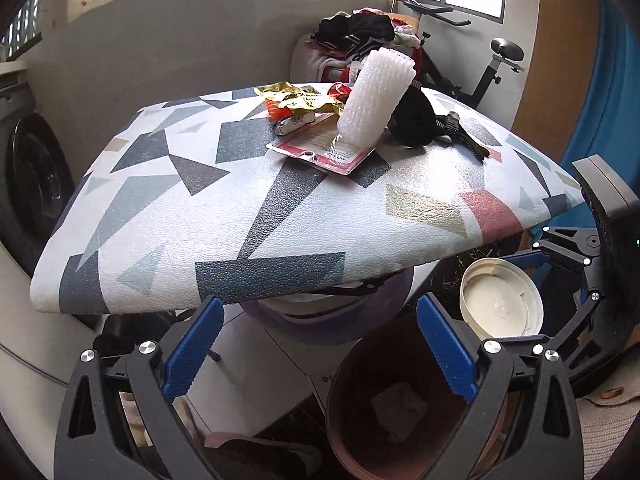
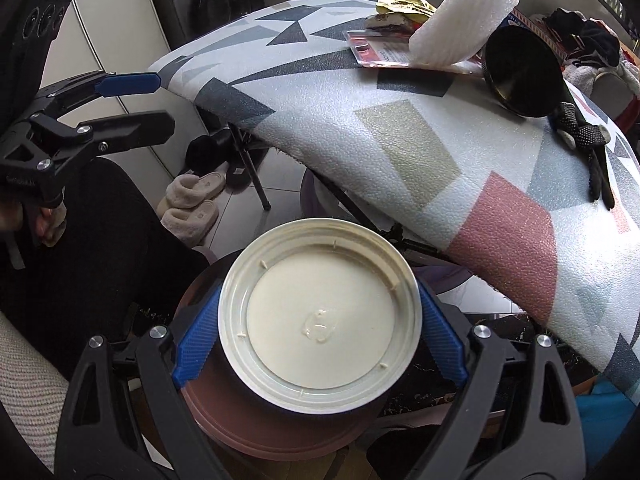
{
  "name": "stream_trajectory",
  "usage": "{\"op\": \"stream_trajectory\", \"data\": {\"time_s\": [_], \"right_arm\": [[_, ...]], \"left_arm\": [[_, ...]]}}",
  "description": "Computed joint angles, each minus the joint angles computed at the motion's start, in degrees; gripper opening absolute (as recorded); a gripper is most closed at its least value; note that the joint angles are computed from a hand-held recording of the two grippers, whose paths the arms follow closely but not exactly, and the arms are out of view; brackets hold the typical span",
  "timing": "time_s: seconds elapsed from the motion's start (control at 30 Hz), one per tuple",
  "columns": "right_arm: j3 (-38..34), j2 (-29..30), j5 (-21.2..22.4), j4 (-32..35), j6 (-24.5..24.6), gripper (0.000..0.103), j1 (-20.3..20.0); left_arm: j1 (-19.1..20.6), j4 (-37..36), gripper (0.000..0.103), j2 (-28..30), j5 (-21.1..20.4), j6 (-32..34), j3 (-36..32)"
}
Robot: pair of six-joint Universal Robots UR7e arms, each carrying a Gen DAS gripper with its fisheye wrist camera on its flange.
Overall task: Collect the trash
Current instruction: 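Lower the lid and paper into the brown bin and open both tools, then grasp the black knit glove with the right tool while the left tool approaches the bubble wrap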
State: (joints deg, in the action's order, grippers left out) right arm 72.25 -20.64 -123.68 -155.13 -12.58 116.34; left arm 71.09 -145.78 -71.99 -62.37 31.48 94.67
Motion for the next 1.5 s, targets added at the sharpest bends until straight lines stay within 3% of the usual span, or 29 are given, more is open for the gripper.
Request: {"op": "stream_trajectory", "data": {"time_s": [0.5,0.77,0.9,1.0,1.13,1.27,1.4,1.5], "right_arm": [[-1.1,0.3,-2.5,1.2,3.8,0.097,-0.4],[-0.8,-0.9,-4.1,-3.1,2.3,0.097,-0.5],[-3.1,-1.5,-5.7,0.2,4.7,0.097,-1.1],[-3.8,-1.7,-6.5,-1.6,2.6,0.097,-1.4],[-5.8,-0.7,-9.2,-6.9,-3.6,0.097,-1.5],[-8.3,-0.4,-9.9,-8.0,-7.2,0.097,-2.1],[-11.0,-0.1,-10.4,-7.7,-9.2,0.097,-3.0],[-12.5,-0.1,-10.3,-6.4,-8.6,0.097,-3.8]], "left_arm": [[-0.2,0.5,0.095,0.4,1.6,-0.4,0.1],[-0.3,0.3,0.097,1.1,2.7,-1.7,-1.0],[-0.1,0.3,0.097,1.8,2.0,-2.5,-2.5],[-0.2,0.6,0.097,2.8,1.9,-4.3,-4.3],[-0.3,-0.8,0.097,4.1,0.2,-5.8,-7.0],[-1.0,-4.5,0.097,6.9,3.2,-5.4,-10.2],[-1.0,-7.4,0.097,9.2,2.0,-3.9,-13.7],[-1.2,-5.4,0.097,11.1,1.6,-3.9,-17.1]]}}
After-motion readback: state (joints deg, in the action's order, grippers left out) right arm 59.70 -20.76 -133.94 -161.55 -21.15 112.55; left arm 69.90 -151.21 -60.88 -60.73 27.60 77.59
